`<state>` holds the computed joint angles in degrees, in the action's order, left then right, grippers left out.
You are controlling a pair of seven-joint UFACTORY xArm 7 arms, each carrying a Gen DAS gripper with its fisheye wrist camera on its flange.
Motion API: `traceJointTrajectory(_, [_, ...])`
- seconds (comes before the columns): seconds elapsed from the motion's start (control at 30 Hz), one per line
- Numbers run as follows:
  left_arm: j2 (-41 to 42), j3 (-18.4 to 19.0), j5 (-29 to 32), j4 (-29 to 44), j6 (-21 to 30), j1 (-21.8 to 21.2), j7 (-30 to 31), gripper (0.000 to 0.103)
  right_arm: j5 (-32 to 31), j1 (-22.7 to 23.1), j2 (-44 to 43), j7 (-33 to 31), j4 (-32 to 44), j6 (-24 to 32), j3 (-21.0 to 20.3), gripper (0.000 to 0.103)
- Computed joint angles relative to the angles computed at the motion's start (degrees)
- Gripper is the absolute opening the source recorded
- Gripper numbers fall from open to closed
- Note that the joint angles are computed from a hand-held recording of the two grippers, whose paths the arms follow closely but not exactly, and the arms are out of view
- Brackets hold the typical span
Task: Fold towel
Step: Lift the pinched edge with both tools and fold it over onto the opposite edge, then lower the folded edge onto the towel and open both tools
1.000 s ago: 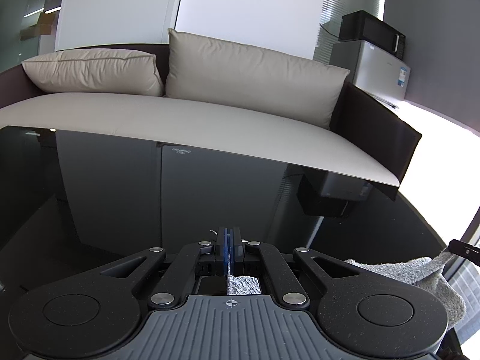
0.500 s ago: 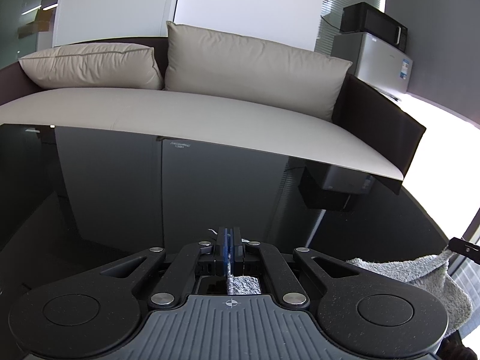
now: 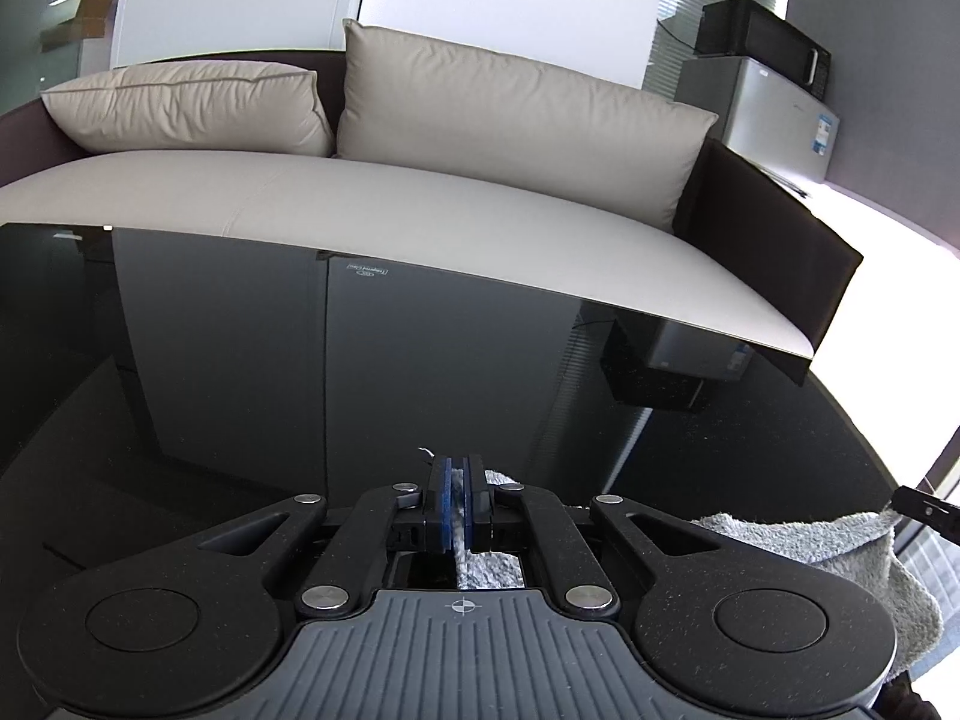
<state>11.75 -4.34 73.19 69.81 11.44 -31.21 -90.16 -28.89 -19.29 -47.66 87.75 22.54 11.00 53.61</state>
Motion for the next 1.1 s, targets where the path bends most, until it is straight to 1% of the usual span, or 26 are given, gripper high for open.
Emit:
traceJointTrajectory(0.13, [0.7, 0.1, -0.3, 0.6, -0.7, 0.1, 0.1, 0.005, -0.2, -0.8, 0.0, 0.2, 0.2, -0.5, 0.4, 0.003])
traceJointTrajectory(0.23, [1.1, 0.2, -1.9, 0.9, -1.3, 0.1, 2.1, 0.005, -0.2, -1.4, 0.5, -0.1, 0.5, -1.0, 0.3, 0.003])
traceJointTrajectory(0.37, [1.2, 1.1, -0.9, 1.2, -1.4, -0.7, 1.3, 0.005, 0.0, -2.0, 1.7, -0.7, 1.0, -1.0, 0.2, 0.003])
traceJointTrajectory(0.47, [1.0, 0.9, -2.4, 1.0, -1.9, -0.5, 2.8, 0.005, 0.1, -1.6, 2.4, -1.3, 1.3, -1.0, -0.4, 0.003])
traceJointTrajectory(0.57, [0.3, 1.2, -0.9, 0.9, -2.2, -1.1, 2.1, 0.007, -0.3, -0.9, 1.7, -2.1, 1.5, -1.3, -0.9, 0.005])
traceJointTrajectory(0.63, [0.1, 0.8, -1.1, 0.7, -2.5, -0.9, 3.4, 0.011, -0.1, 0.1, 2.0, -3.2, 1.5, -2.2, -2.0, 0.013])
traceJointTrajectory(0.73, [-0.4, 0.0, -3.5, 0.0, -4.1, -0.3, 6.8, 0.011, 0.3, 2.8, 4.0, -6.4, 1.0, -5.2, -4.8, 0.018])
traceJointTrajectory(0.77, [-0.6, 0.0, -4.1, -0.3, -4.5, -0.4, 7.4, 0.012, 0.5, 3.6, 4.7, -7.8, 1.2, -5.3, -5.3, 0.018])
traceJointTrajectory(0.83, [-0.7, -0.8, -7.7, -1.1, -5.5, -0.2, 11.8, 0.014, 0.7, 4.5, 5.6, -10.1, 1.7, -5.6, -5.6, 0.018])
traceJointTrajectory(0.93, [-0.6, -1.2, -12.8, -2.1, -6.9, -0.7, 18.1, 0.015, 1.3, 5.8, 7.7, -13.6, 2.2, -8.0, -6.5, 0.018])
traceJointTrajectory(0.97, [-0.4, -0.8, -13.3, -2.2, -7.3, -1.3, 19.0, 0.016, 1.6, 6.5, 8.6, -15.1, 2.4, -8.9, -7.1, 0.018])
traceJointTrajectory(1.0, [-0.3, 0.1, -12.5, -2.1, -7.3, -2.5, 18.8, 0.016, 2.0, 7.0, 9.4, -16.5, 2.6, -9.6, -7.4, 0.018])
traceJointTrajectory(1.1, [0.3, 1.5, -12.6, -1.9, -7.6, -4.0, 18.9, 0.016, 3.4, 7.2, 10.2, -19.0, 3.2, -10.3, -6.5, 0.018])
